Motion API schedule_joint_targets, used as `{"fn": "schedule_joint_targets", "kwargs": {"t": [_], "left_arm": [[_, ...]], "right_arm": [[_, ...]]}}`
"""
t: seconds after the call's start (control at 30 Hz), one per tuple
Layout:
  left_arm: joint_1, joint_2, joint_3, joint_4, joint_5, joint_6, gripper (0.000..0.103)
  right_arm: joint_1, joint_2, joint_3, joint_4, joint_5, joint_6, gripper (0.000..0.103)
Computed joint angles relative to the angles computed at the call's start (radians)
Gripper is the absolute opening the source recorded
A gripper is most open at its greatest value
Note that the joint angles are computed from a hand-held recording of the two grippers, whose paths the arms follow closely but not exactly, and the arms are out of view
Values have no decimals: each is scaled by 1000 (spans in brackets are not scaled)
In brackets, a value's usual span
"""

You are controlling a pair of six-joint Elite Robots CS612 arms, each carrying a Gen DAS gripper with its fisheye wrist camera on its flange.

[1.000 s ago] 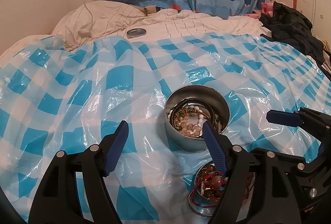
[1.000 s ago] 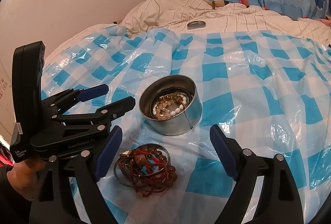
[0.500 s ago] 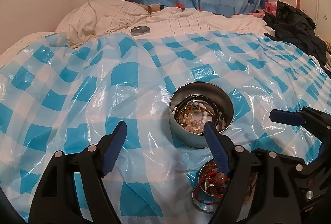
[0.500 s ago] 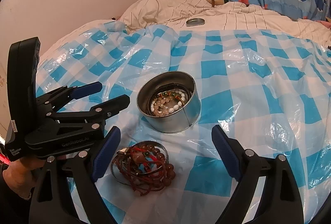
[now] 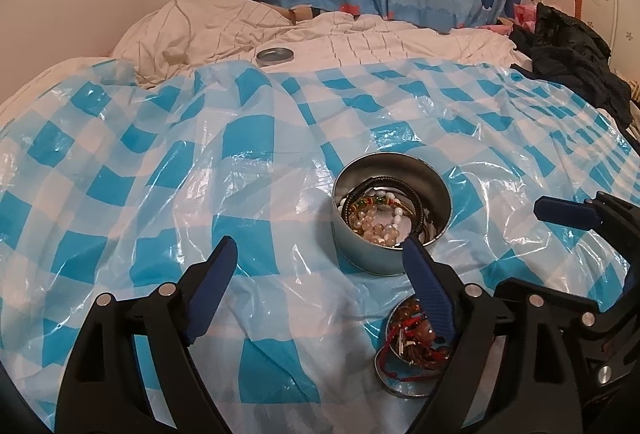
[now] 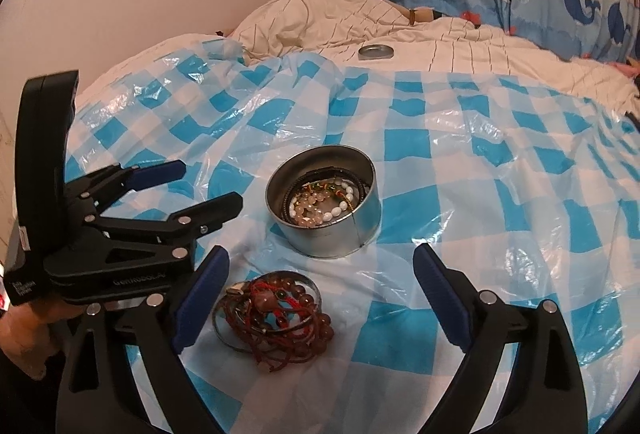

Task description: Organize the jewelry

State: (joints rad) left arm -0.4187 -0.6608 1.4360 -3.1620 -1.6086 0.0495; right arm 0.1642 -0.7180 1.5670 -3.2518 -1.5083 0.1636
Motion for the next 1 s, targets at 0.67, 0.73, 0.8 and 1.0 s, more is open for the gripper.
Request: {"fn": "schedule_joint_targets", "kwargs": {"t": [0.67,0.73,0.8,1.0], "left_arm": [[31,-26,48,28,-87,-79,85],[36,-22,40,38,-95,-100,85],[39,-20,36,42,-90,-107,85],[43,-16,22,59,-96,-113,86]], "right_arm": [[-26,-48,102,43,-41,73,89],[-20,-36,85,48,-25,51,89],[-10,-25,67,61,-28,25,84],[2,8,7,134,-3,0,41]]}}
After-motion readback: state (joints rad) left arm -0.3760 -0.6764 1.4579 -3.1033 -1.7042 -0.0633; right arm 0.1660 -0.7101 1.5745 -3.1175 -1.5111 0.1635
